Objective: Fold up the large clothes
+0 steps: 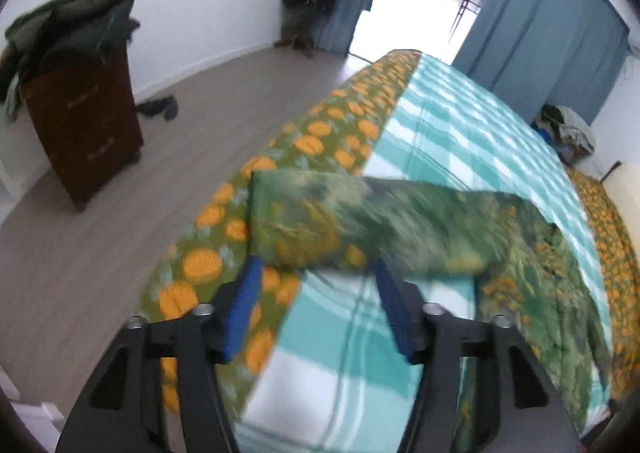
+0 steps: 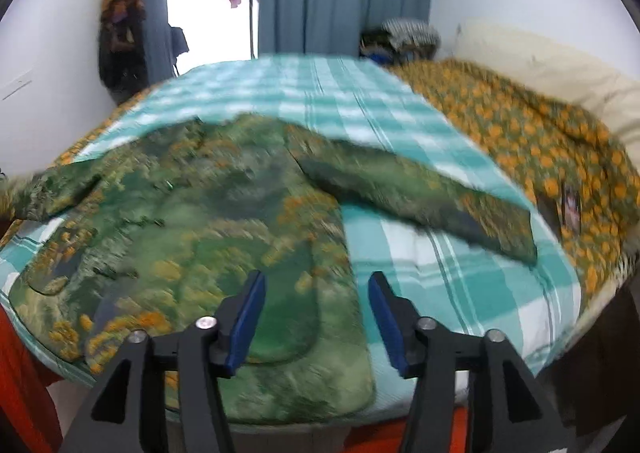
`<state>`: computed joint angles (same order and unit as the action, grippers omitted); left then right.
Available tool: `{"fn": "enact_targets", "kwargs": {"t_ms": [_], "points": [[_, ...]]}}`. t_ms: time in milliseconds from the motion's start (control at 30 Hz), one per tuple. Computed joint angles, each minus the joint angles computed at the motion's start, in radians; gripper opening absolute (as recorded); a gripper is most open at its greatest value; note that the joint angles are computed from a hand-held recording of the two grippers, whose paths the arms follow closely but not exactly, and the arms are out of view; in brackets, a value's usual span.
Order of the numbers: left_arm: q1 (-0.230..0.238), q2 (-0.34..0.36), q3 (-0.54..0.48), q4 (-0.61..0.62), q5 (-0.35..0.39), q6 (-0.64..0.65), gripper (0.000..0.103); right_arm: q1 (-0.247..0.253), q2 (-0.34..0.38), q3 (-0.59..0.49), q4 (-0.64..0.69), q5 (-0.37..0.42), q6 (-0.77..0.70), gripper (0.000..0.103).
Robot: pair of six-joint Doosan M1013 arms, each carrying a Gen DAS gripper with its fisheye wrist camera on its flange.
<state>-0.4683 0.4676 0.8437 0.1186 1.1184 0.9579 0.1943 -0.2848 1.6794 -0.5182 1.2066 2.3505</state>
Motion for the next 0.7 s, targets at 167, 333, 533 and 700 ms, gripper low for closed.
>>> {"fn": "enact_targets", "kwargs": {"t_ms": [167,333,533,700], "points": [[-0.035,0.035,-0.009,-0.371,0.024,0.248,0.087,-0.188,0.009,0.027,0.306,0.044,-0.160,0.061],[-0.103,0.186,-0.158,-0.486,0.249,0.330,0.089,-0.308,0.041,0.065,0.554,0.021,-0.304,0.061],[-0.135,0.232,-0.193,-0.521,0.292,0.351,0.025,-0.334,0.031,0.077,0.642,-0.017,-0.371,0.023],[-0.139,0.193,-0.155,-0.527,0.257,0.374,0.017,-0.253,0.037,0.046,0.510,-0.010,-0.337,0.014]]}}
